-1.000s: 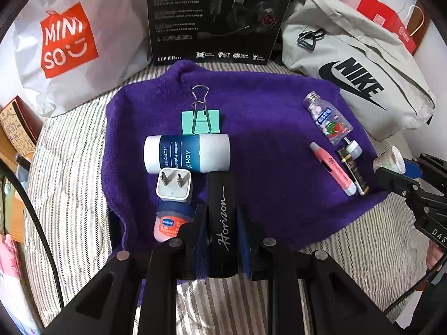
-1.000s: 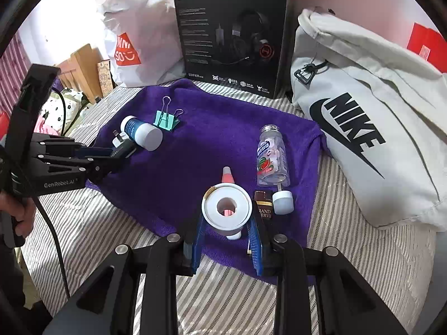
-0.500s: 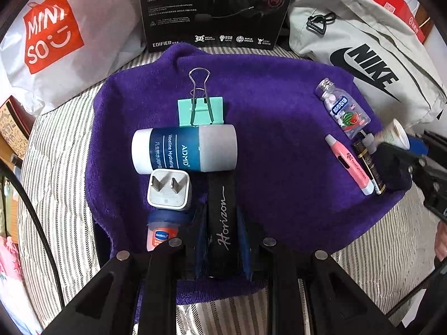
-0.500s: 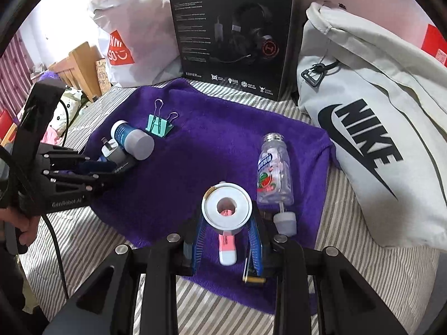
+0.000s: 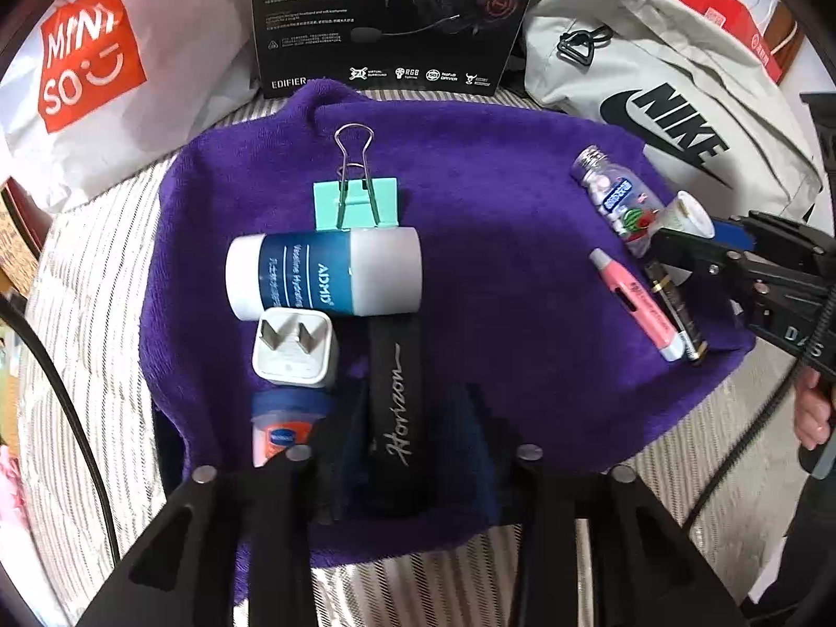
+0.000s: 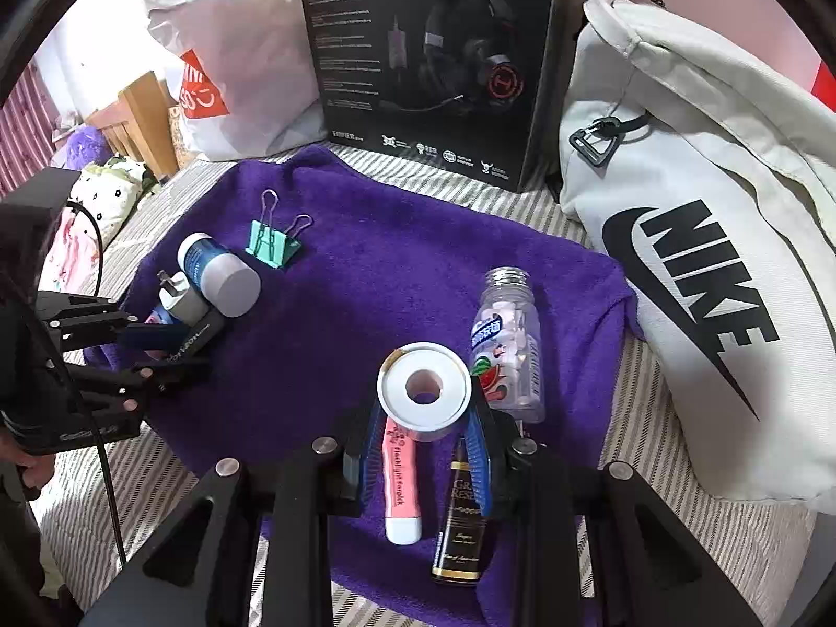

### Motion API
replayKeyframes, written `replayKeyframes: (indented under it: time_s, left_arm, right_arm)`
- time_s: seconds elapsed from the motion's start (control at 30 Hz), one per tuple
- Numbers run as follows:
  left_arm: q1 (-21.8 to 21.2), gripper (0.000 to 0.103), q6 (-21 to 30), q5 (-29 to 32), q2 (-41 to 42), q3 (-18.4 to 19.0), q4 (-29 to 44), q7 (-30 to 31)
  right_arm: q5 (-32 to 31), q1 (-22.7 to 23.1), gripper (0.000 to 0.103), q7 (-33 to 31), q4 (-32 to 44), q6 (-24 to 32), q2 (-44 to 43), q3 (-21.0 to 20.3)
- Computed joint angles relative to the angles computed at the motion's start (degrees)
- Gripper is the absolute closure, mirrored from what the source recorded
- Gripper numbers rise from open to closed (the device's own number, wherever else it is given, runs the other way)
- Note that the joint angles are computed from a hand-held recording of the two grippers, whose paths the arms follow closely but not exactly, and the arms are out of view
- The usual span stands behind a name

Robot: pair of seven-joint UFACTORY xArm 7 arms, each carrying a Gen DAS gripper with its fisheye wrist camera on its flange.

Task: Organize rigid objects
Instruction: 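Set the Horizon case beside the lip balm with the left tool while the right tool carries the tape roll, then place the tape roll beside the pill bottle with the right tool and open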

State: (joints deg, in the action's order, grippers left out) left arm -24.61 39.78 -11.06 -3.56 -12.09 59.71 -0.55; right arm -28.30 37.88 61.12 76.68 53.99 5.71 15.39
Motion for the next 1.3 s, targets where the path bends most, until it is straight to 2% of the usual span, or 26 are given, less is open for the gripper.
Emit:
replayKeyframes:
  time_s: [0.13,0.27,0.4,0.5,0.67,0.97,1.3]
  left_arm:
    - [0.0,0.047,0.3,-1.6,-0.6,0.1,-0.1,-0.3]
    - [-0.2,0.037,0.6,-0.9,-2.6,-0.1,-1.1,-1.5]
    - [-0.3,0.036,1.1,0.6,-6.0,-0.3,-2.9,-3.3]
    - [-0.4,0.032,2.0,0.0,-9.2,0.3,-4.7,-3.1]
    - [-0.1,0.032,2.9,-0.4,-13.3,1.0,-7.0,-3.0]
    - [0.2,0.032,3.1,-2.8,-13.2,2.1,-7.4,-1.7]
    - [0.2,0.032,2.8,-4.3,-11.7,2.0,-6.9,0.0]
  right_arm:
    - [0.1,-0.4,0.075,1.4,-1.5,-0.6,-1.4,-0.1]
    - [0.1,-1.2,0.075,2.6,-2.3,-0.9,-2.3,0.2]
    - [-0.5,-1.5,0.075,1.1,0.0,-0.2,-0.6,0.1]
    - [-0.5,-1.6,0.075,-0.4,1.8,-0.4,1.4,-0.6]
    - [0.1,-1.4,0.075,-1.9,3.9,-1.7,4.5,-2.0]
    - [1.3,-0.2,0.075,-4.4,7.7,-1.4,10.2,-4.4]
    - [1.4,0.7,0.075,-5.1,8.8,-1.8,12.1,-5.8]
